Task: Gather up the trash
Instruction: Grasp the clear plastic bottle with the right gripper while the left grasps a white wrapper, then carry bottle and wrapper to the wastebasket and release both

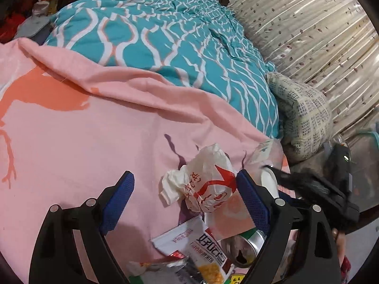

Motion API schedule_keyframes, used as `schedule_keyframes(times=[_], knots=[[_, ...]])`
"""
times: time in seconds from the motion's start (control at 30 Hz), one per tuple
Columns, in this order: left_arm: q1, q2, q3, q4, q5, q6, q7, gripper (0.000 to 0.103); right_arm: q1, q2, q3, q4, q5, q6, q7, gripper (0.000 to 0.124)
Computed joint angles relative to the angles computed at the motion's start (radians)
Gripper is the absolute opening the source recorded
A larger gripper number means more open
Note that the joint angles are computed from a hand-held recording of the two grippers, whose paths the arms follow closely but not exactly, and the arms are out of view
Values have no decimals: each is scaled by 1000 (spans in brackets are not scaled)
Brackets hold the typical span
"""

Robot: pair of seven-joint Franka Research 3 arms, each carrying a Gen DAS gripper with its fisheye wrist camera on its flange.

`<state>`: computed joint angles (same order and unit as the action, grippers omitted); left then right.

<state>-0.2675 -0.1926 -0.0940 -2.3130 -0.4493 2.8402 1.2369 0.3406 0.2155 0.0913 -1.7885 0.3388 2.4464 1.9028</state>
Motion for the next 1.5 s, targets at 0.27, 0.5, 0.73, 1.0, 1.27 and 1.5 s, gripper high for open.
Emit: schedule_keyframes(times=[0.27,0.5,0.73,1.0,1.27,1.5], knots=[[-45,11,25,25,-222,-21,199,49,-2,-26,-1,-66,-21,43,-45,65],[-46,-25,30,-5,-295,22,247,12,-10,-110,-7,-171,-42,106,-70,44],[-67,-88,65,-63,-344,55,254,5,-15,-162,-9,-223,-90,129,-85,43],[-191,-219,156,-134,-571,116,431,2,-26,-268,-6,-317,-75,252,-100,43],[-402,-393,220,-201,-670,246,537,2,-9,-536,-41,-539,76,351,-251,43],[-533,-369,186,-146,-539,217,491,2,5,-857,-101,-823,215,374,-341,43]])
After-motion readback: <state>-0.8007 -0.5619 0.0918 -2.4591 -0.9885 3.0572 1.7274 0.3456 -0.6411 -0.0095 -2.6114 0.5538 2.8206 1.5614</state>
